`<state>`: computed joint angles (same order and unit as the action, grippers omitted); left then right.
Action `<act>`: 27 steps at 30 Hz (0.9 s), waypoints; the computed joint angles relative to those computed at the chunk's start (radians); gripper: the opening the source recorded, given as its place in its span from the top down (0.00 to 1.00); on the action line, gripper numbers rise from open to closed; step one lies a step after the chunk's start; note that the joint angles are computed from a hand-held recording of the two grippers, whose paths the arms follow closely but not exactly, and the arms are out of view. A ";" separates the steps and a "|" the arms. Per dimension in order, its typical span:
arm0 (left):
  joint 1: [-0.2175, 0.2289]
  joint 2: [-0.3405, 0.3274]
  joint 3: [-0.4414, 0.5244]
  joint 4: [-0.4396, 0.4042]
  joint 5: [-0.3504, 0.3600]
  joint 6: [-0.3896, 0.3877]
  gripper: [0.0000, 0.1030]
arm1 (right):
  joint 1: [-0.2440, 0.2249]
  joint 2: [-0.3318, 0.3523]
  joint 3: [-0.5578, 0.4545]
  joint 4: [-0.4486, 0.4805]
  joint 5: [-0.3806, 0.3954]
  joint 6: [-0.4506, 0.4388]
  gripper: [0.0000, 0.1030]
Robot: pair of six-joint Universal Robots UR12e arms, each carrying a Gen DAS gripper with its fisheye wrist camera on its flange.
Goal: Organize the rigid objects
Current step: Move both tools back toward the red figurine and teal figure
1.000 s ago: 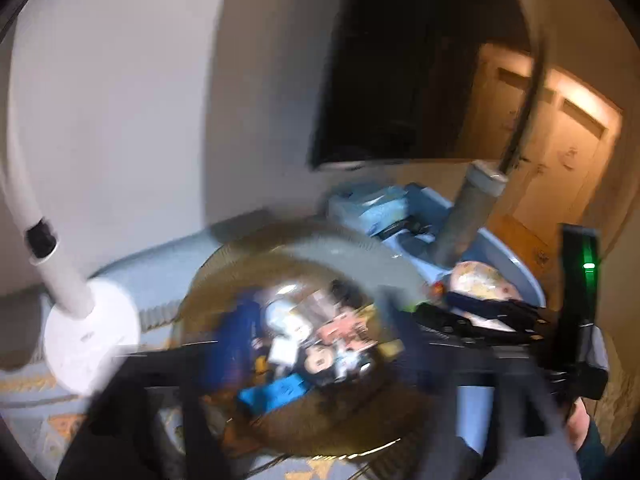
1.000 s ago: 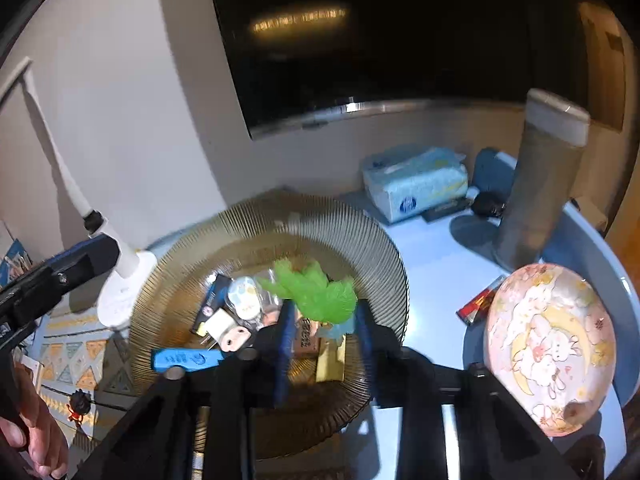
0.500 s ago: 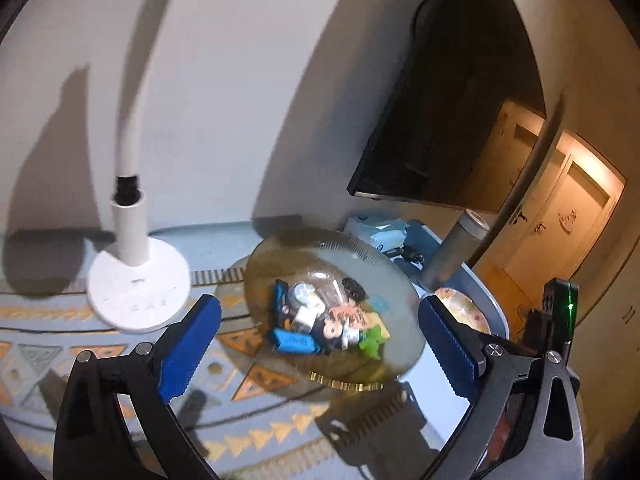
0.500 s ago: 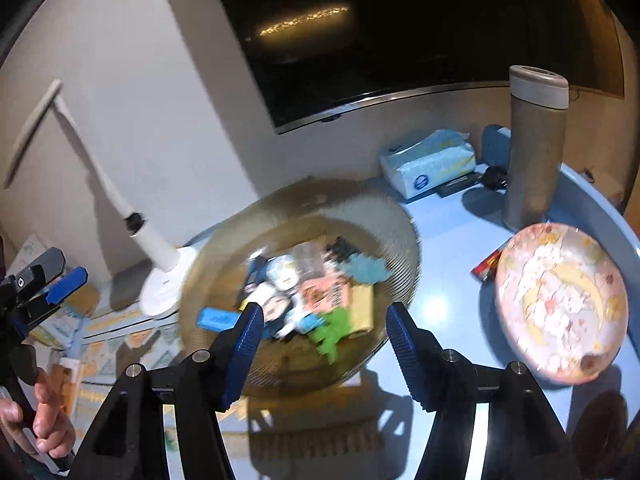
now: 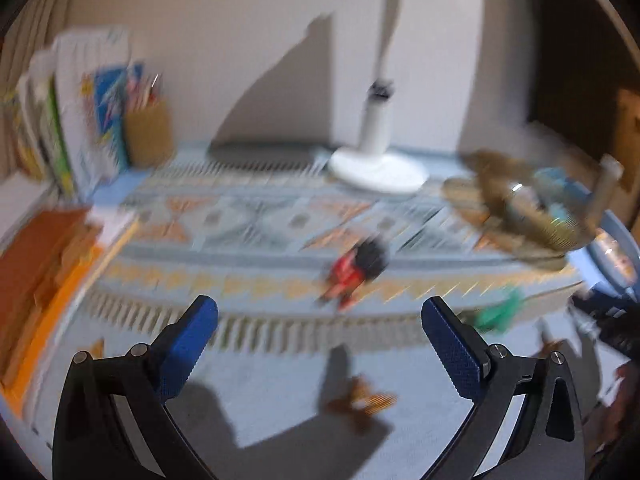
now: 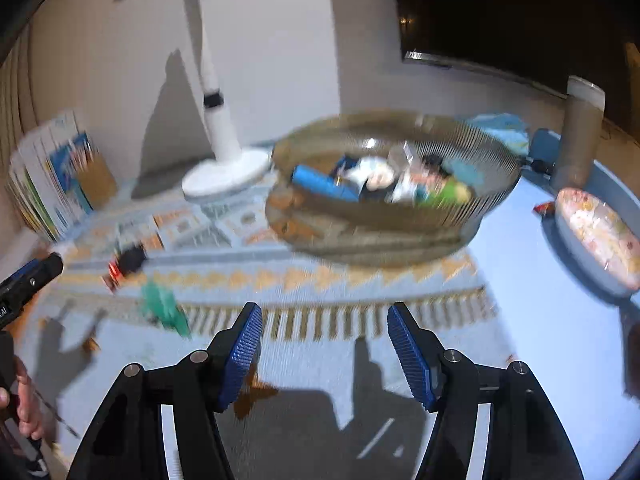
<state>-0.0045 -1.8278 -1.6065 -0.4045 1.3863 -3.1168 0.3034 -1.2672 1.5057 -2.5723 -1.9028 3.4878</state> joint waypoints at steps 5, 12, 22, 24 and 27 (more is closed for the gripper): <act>0.027 -0.016 0.018 -0.004 -0.084 -0.086 0.01 | 0.014 0.008 0.003 -0.042 -0.048 -0.062 0.13; 0.020 -0.019 0.046 -0.176 -0.097 -0.021 0.01 | 0.019 0.016 -0.018 0.034 -0.031 -0.099 0.13; -0.032 -0.014 0.036 -0.122 0.013 0.146 0.01 | 0.039 0.030 -0.035 0.067 -0.086 -0.139 0.12; -0.036 -0.014 0.037 -0.125 0.017 0.164 0.01 | 0.036 0.032 -0.043 0.091 -0.082 -0.127 0.12; -0.030 -0.011 0.035 -0.129 -0.002 0.166 0.01 | 0.029 0.037 -0.057 0.132 -0.054 -0.117 0.12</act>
